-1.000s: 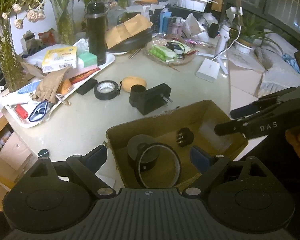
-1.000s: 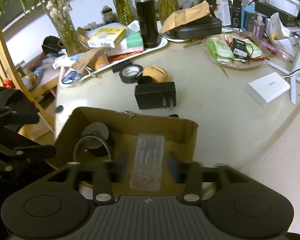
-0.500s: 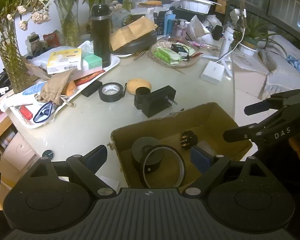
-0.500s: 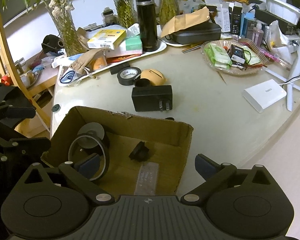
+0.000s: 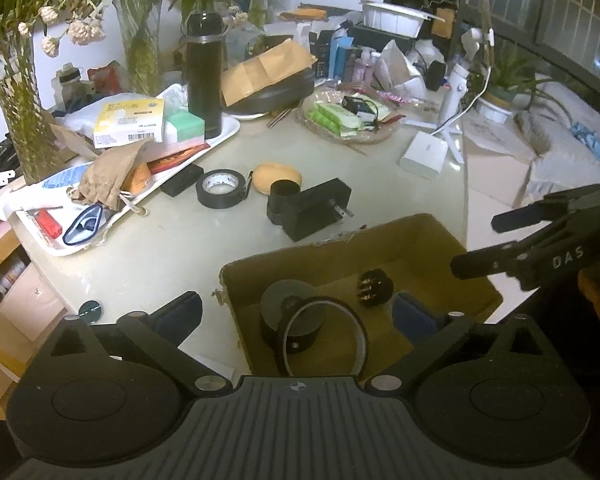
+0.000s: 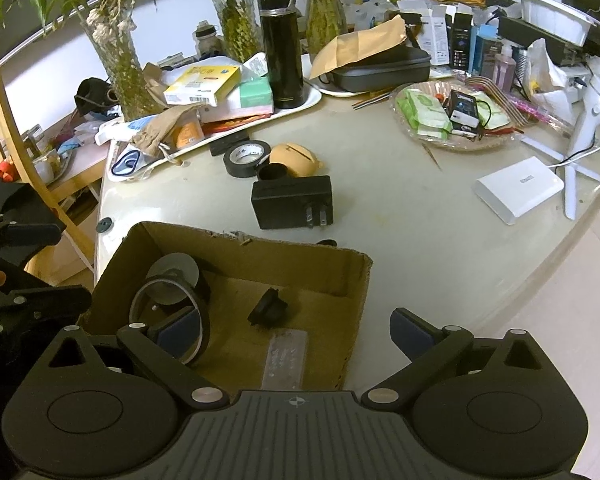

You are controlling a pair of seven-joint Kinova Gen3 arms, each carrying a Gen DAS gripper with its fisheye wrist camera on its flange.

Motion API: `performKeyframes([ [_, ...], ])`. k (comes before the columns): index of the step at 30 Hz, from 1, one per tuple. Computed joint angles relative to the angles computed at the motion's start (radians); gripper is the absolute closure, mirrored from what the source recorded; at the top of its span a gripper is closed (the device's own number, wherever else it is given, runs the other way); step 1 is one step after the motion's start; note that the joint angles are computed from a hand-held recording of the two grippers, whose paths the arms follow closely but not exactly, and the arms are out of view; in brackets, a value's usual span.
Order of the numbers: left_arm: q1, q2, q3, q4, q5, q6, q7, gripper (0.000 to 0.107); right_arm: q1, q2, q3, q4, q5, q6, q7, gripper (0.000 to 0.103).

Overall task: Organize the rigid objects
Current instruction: 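Move the right gripper out of the box toward the small black knob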

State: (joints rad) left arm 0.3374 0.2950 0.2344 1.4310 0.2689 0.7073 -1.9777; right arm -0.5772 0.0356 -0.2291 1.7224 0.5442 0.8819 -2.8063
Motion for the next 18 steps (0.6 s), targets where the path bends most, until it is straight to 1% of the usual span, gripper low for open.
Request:
performKeyframes([
  [3,-0.009,0.005,0.008,-0.007,0.011,0.011,-0.023,0.004,0.002,-0.002,0.001,0.002,0.004,0.001,-0.004,0.002],
  [7,-0.005,0.007,0.005,-0.008,0.013,0.009,-0.027,0.004,0.008,-0.005,0.004,0.005,0.012,0.003,-0.012,0.001],
  [14,0.010,0.008,-0.008,-0.008,-0.011,-0.021,0.003,0.004,0.029,-0.004,0.011,0.008,0.013,-0.006,-0.013,0.000],
  [18,-0.004,0.008,0.005,-0.003,0.001,-0.043,-0.021,0.004,0.036,0.006,0.019,0.001,0.013,-0.010,-0.005,0.000],
])
